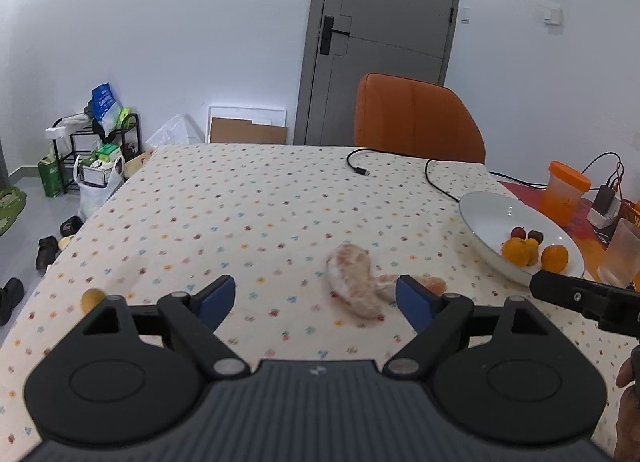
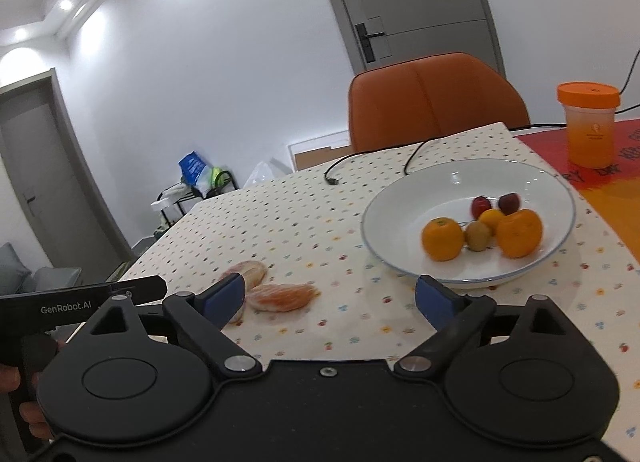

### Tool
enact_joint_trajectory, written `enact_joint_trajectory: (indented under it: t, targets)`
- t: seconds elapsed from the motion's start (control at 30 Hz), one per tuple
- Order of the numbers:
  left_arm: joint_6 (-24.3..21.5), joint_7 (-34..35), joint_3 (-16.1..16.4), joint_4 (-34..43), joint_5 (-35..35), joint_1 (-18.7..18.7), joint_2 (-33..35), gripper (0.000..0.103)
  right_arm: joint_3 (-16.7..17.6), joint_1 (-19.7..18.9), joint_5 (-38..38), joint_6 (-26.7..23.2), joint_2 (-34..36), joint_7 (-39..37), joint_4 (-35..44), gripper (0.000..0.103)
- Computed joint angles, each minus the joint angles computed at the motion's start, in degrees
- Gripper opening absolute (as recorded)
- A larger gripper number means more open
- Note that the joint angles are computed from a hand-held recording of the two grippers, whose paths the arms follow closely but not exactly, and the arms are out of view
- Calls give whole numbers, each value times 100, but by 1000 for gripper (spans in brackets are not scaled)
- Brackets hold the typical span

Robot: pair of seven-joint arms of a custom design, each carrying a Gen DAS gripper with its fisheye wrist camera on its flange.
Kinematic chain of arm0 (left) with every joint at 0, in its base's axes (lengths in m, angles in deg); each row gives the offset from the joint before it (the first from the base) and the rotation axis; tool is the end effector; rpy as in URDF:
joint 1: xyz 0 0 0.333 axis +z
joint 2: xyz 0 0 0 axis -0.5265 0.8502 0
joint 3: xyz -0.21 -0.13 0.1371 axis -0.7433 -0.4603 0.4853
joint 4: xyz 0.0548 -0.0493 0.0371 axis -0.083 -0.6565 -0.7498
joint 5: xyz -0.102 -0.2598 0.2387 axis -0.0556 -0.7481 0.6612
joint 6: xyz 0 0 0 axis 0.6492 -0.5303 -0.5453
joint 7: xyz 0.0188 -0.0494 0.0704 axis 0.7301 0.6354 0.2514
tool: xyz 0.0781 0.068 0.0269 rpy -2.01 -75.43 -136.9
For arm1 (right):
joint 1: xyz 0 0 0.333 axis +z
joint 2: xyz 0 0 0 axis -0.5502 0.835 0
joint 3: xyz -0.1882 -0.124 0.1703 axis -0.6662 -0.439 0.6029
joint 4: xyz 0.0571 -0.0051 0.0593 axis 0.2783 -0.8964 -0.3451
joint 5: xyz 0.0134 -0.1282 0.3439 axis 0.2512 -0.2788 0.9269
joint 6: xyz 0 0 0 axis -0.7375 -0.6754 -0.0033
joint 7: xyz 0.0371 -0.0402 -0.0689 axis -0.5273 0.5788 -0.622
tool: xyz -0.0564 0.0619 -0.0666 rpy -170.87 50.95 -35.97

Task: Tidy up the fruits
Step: 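Withdraw both open grippers from the bowl toward the pomelo segments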

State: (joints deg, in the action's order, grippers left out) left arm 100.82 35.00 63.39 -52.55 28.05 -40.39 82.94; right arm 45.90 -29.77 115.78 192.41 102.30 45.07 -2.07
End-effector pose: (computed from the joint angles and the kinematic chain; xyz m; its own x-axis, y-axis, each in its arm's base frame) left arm 0.6409 -0.1200 0.4158 0.1974 -0.9732 0.1179 -0.4958 -0.2029 -0.8444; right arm 0.7460 0.1663 0.4039 0.4889 -0.8166 -0.3068 -0.5132 0.0151 -0.8581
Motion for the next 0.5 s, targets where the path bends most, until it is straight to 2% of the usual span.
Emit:
enact_joint_trajectory:
  t: [0.1,0.3,0.5]
  targets:
    - [109,-25,13,-161,-3,34,-81,86,-27,68,-67,-26,-4,34,-5,94]
    - [218,-719,62,-363,539,39,-185,86,-74,156,-196,-53,-83,41,-158,103]
    - [281,-1196,-36,-424,927,116,-174,80,-213,279,-445,-78,-144,156,-290,103]
